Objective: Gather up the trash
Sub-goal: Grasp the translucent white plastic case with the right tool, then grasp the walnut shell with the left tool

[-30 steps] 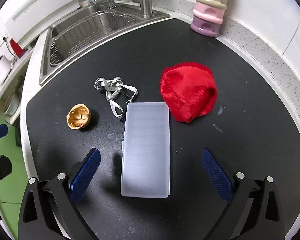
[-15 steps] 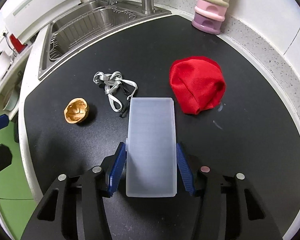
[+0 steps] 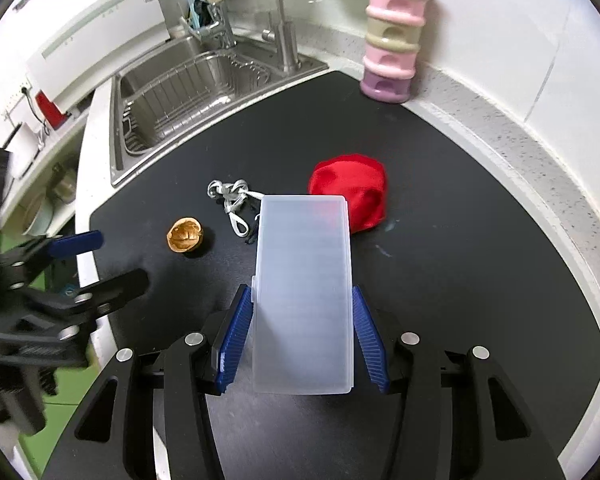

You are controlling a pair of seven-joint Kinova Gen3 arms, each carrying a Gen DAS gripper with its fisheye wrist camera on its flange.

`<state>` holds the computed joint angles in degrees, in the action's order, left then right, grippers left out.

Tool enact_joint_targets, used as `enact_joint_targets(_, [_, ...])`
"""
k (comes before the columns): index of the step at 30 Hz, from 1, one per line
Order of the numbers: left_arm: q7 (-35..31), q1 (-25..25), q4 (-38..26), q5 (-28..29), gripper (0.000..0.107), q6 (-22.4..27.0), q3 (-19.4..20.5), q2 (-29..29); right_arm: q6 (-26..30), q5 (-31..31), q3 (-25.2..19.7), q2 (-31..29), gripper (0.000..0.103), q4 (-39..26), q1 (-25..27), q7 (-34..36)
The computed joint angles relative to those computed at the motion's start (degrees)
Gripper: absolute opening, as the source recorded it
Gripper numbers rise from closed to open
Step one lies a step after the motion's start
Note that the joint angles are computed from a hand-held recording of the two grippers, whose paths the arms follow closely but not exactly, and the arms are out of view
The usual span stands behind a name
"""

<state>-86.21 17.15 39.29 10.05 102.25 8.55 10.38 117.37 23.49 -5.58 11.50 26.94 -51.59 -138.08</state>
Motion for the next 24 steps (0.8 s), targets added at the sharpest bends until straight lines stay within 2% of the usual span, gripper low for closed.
enact_joint_targets(6, [0.05,1.82,1.18,-1.85,0.100,-2.16,0.19,1.47,1.52,1.62,-0.28,-1.79,0.050,-0.50,-0.69,0.18])
enact_joint_targets(12, [-0.08,3.94,2.59,-4.29,0.098,-5.15,0.19,2.40,1.20,1.53,-1.57,-3.81,0.050,0.89,1.34,0.50])
enact_joint_targets(13, [-0.03,4.19,2.87,-4.67,0.094,-5.67,0.16,2.43,1.16,1.59,-1.90,-4.09,0.050,1.16,1.59,0.40])
enact_joint_targets(15, [0.44,5.33,1.83,-6.30,0.060,-4.60,0.14,3.44,0.93,1.36,-2.42,-4.48,0.050,1.58,2.53,0.65])
enact_joint_targets(16, [0.56,5.60,1.77,-6.65,0.052,-4.34,0.08,3.64,0.61,1.07,-2.64,-4.83,0.050,2.09,3.05,0.64])
enact_joint_targets(17, [0.87,6.30,1.90,-7.74,0.039,-4.41,-0.08,3.61,0.43,0.87,-2.91,-5.05,0.050,2.39,3.54,0.75])
enact_joint_targets(18, [0.94,6.46,1.94,-8.00,0.036,-4.47,-0.13,3.58,0.32,0.85,-3.21,-5.18,0.050,2.56,3.84,0.75])
enact_joint_targets(24, [2.19,6.27,1.34,-7.53,0.036,-3.65,-0.18,3.24,-0.87,0.06,-4.40,-5.69,0.050,3.29,5.36,1.59])
